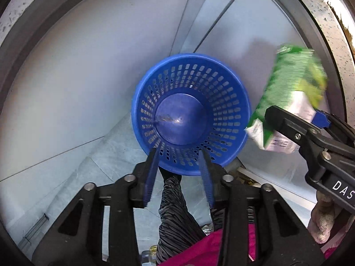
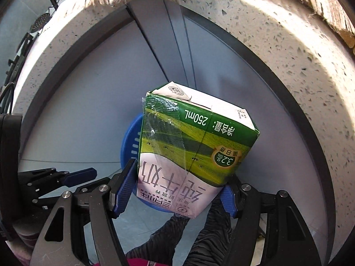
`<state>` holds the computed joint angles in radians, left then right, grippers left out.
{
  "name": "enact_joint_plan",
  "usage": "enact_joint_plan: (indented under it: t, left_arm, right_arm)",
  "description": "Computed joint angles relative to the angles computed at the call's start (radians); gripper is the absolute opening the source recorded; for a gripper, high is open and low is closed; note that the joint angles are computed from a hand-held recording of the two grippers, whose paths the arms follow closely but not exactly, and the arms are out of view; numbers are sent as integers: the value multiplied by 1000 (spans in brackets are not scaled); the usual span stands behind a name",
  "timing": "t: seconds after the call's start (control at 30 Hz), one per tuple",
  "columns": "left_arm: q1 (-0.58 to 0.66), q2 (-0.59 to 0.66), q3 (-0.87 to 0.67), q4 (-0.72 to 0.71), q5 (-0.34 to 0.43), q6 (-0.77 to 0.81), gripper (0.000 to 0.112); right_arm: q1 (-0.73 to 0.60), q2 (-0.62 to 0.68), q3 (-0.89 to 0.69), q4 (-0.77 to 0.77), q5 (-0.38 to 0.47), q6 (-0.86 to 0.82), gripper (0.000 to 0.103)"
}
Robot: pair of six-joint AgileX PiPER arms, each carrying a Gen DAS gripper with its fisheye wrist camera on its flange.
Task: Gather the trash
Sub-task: 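Open both tools to drop the case and carton into the basket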
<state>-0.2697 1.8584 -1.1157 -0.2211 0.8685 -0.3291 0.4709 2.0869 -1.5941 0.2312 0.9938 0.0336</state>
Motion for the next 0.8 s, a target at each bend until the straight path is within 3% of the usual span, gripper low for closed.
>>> enact_joint_plan:
  t: [0.57, 0.8]
  left_arm:
    - [9, -42, 33, 43, -22, -45, 38]
    - [31, -94, -3, 76, 23, -66, 38]
  right_arm:
    - [11, -37, 36, 12, -1, -25, 69]
    - [-3, -69, -12, 32, 49, -40, 69]
